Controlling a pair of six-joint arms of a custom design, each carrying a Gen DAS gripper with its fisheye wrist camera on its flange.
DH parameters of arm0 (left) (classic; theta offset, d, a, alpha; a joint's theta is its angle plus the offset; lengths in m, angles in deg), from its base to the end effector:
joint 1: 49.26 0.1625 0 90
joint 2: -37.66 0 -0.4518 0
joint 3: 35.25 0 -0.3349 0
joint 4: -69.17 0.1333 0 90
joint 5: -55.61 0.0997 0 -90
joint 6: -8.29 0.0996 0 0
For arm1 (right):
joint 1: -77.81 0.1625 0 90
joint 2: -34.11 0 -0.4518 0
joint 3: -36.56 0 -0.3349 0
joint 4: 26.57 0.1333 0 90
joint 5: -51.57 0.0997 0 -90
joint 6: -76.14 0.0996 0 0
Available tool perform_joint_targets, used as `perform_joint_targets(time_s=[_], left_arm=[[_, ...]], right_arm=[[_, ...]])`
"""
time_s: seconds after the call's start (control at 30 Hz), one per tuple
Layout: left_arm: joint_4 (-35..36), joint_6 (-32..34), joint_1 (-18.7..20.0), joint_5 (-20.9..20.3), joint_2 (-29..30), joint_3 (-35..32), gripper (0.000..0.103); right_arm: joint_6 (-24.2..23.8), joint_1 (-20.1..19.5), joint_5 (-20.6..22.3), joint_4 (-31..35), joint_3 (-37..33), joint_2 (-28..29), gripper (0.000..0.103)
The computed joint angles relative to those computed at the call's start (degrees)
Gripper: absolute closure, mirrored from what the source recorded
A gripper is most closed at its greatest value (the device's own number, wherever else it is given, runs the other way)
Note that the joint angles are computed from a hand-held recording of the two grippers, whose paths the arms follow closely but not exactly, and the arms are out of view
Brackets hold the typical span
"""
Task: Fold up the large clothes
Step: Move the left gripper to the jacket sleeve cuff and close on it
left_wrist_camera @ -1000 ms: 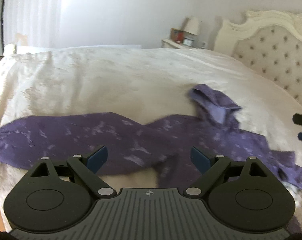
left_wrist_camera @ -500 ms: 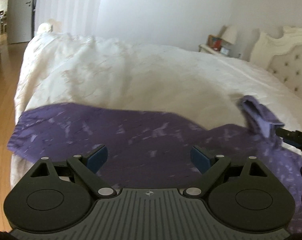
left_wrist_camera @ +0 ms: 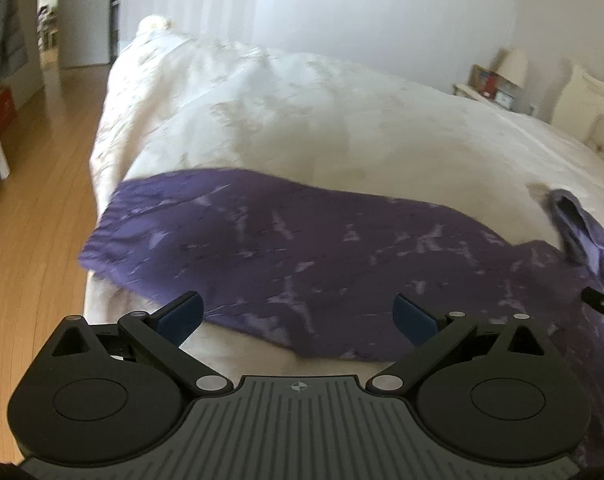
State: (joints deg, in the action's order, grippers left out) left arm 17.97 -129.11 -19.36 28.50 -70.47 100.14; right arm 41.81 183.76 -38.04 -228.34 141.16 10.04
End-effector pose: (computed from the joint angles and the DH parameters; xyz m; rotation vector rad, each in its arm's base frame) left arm -0.0247 -0.2702 0.3289 -0.5701 1.8684 -1.2766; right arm 0.2949 -0.5444 -0.0170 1.2563 -2.6705 0.8161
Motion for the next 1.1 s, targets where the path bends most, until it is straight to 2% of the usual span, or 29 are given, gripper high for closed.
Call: perform_joint_targets(time_s=[0.2,0.3,0.33,0.47,0.7,0.73,0.77,0.8,0.83,0.87,0.93,1.0,1.1], left_arm=[[13.1,-11.3,-4.7,-6.5,-2.1,-1.2,0.000],[18.0,-16.4,-6.5,-9.2,-4.4,-1.5,0.000],[18.8,-17.5,-6.3,-9.4,-5.3,-1.5,0.000],[20.1,-19.5,-2.9,-6.8,-7.8,-2.0,0.000],[17.5,-19.2,4.3,2.8,-10.5,-2.4,0.002],[16.3,-18.8,5.7,4.0,-10.9,-2.6,0.005],[15.7,-19.0,6.0,3.9,-11.2,-2.8,0.013],[14.8,-18.9,6.9,3.7,-11.1,-3.2,0.034],[13.7,-18.2,8.3,3.4,-10.8,-3.7,0.045],[14.7,-19.3,8.1,3.5,-10.7,-3.8,0.049],[22.3,-26.7,5.6,2.7,-8.5,-4.0,0.076],[27.8,-32.4,3.5,0.5,-5.1,-4.5,0.084],[32.3,-34.9,-1.0,-1.7,-2.8,-5.3,0.086]], right_arm=[[0.3,0.0,-0.4,-0.1,-1.0,1.1,0.044],[-3.1,0.5,-0.9,-0.9,-0.6,1.9,0.044],[-4.8,1.0,-2.5,0.2,-0.8,2.1,0.043],[-8.7,2.5,-9.5,2.7,-2.5,4.2,0.042],[-10.4,2.4,-10.6,1.5,-2.9,5.1,0.039],[-10.7,2.4,-10.6,1.2,-3.0,5.4,0.038],[-10.8,2.4,-10.6,1.0,-2.9,5.4,0.038],[-10.7,2.3,-10.5,1.0,-3.1,5.5,0.037],[-10.7,2.3,-10.4,0.7,-2.9,5.5,0.036],[-10.6,2.2,-10.3,0.5,-2.7,5.4,0.036],[-10.3,2.2,-10.1,1.0,-2.7,5.3,0.036],[-9.8,2.2,-10.0,1.6,-2.9,5.0,0.035],[-8.2,2.2,-9.7,3.8,-3.3,4.3,0.035]])
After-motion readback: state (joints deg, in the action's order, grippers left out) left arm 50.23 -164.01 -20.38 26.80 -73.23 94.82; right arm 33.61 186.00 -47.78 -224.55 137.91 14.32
